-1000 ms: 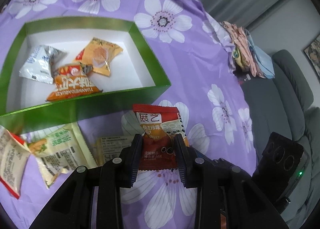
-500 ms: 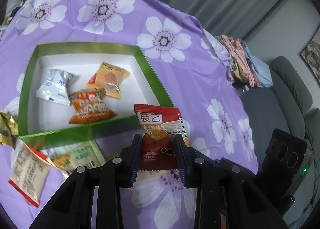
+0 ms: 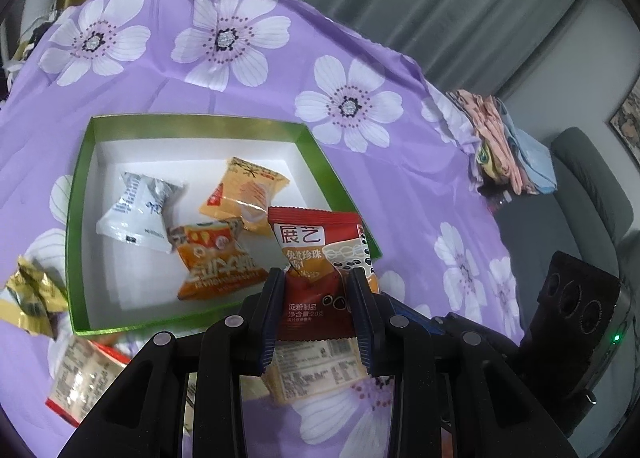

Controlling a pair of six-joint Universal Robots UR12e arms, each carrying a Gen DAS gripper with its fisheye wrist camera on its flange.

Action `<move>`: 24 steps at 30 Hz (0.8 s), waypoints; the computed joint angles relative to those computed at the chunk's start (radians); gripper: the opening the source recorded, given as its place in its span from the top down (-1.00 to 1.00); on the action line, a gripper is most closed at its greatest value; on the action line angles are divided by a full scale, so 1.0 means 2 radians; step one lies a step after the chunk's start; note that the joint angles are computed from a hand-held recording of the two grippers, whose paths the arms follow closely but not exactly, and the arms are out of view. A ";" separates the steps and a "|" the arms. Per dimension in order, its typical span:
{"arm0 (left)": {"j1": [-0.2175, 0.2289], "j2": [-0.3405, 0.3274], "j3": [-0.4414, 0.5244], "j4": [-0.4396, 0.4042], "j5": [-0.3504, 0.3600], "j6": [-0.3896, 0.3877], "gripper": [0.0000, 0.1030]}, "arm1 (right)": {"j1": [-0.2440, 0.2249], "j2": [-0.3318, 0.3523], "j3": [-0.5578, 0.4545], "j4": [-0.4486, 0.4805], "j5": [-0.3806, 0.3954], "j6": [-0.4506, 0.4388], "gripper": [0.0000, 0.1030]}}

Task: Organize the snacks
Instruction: 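Carry the red-and-white packet into the green box and open the right tool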

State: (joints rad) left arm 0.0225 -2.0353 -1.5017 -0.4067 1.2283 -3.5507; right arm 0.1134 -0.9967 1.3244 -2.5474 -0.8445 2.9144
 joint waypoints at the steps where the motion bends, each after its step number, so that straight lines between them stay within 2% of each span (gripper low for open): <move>1: 0.001 -0.001 0.001 -0.001 0.000 0.000 0.37 | 0.001 0.002 -0.003 0.002 0.000 -0.001 0.71; 10: 0.011 -0.016 0.021 -0.013 -0.004 0.001 0.37 | 0.009 0.028 -0.042 0.020 -0.008 -0.001 0.70; 24: 0.023 -0.037 0.041 -0.051 -0.006 -0.006 0.37 | 0.023 0.064 -0.099 0.085 -0.031 -0.018 0.69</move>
State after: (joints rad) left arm 0.0692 -2.1101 -1.4194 -0.5081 1.2165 -3.5636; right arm 0.1593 -0.8683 1.1255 -2.3771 -0.9058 2.8777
